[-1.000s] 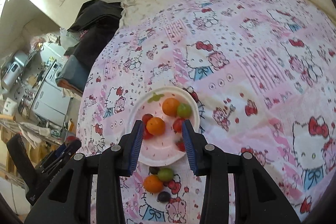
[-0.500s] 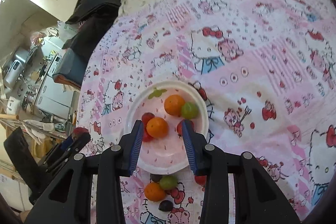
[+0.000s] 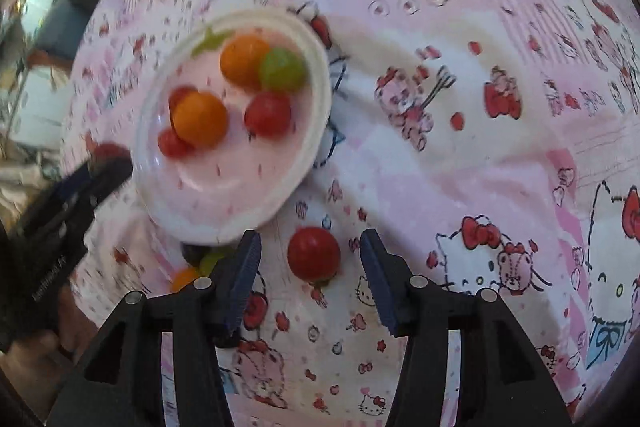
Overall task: Organize fruits
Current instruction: 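Carry the strawberry and tomato over the white plate and open both grippers, then grasp an orange with the left gripper while the right gripper grasps a dark plum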
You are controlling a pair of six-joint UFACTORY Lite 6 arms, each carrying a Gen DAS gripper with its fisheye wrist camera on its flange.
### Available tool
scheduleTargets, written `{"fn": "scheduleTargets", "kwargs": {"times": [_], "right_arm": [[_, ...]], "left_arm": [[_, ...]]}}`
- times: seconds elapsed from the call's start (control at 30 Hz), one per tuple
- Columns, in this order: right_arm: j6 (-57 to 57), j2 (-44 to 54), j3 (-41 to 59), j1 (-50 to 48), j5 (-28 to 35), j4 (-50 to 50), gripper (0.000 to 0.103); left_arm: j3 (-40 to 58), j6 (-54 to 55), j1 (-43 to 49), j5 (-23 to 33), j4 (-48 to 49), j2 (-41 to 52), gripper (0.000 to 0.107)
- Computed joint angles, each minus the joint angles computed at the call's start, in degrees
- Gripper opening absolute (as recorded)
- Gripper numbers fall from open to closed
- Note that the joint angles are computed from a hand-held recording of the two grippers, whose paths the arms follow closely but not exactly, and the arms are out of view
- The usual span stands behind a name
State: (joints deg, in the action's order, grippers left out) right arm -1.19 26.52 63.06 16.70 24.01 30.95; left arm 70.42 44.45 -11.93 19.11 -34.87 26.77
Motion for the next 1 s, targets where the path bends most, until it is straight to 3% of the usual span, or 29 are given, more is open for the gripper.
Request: {"fn": "scheduleTargets", "kwargs": {"times": [0.03, 0.1, 0.33, 0.43, 0.5, 0.57, 0.7, 0.8, 0.87, 0.9, 0.97, 1.0], "right_arm": [[3.22, 0.84, 0.63, 1.18, -0.36, -4.13, 0.051], [6.40, 2.11, 1.73, 2.32, -0.12, -8.26, 0.034], [2.23, -3.13, -1.17, 0.71, -1.56, -3.70, 0.031], [-8.59, -6.91, -4.08, -1.17, -5.68, 8.41, 0.031], [-16.51, -6.18, -3.25, -1.63, -6.21, 16.79, 0.031], [-22.59, -3.33, -1.13, -2.25, -5.26, 24.61, 0.031], [-26.55, 3.46, 4.19, -2.80, -3.03, 31.50, 0.031], [-21.73, 6.30, 7.32, -2.24, -1.90, 27.52, 0.034], [-23.48, 5.58, 6.31, -3.01, -1.64, 30.59, 0.037], [-24.85, 4.77, 5.54, -3.59, -1.46, 32.17, 0.053], [-27.84, 2.13, 3.15, -4.34, -2.61, 35.92, 0.072], [-28.37, 0.69, 2.10, -4.61, -3.41, 36.63, 0.073]], "left_arm": [[0.40, 0.22, 0.03, 0.24, -0.35, 0.61, 0.030], [0.78, -1.22, -0.27, -0.32, 1.00, 1.49, 0.030], [1.48, -2.47, -0.37, 0.07, 2.14, 2.90, 0.030], [2.31, -7.51, -0.88, 0.56, 6.94, 3.87, 0.031], [3.10, -10.83, -1.12, 1.15, 9.75, 4.73, 0.054], [1.90, -7.04, -0.64, 0.34, 5.46, 3.78, 0.063], [0.94, -5.58, -0.05, 0.30, 4.51, 2.70, 0.064], [0.64, -4.01, 1.23, 0.68, 1.95, 2.11, 0.064], [0.54, -2.58, 2.10, 1.06, -0.16, 1.60, 0.064], [0.23, -1.97, 2.41, 1.04, -0.98, 1.13, 0.064], [-0.47, -1.34, 2.81, 0.61, -1.94, 0.00, 0.064], [-0.68, -1.74, 2.89, 0.42, -1.69, -0.41, 0.064]]}}
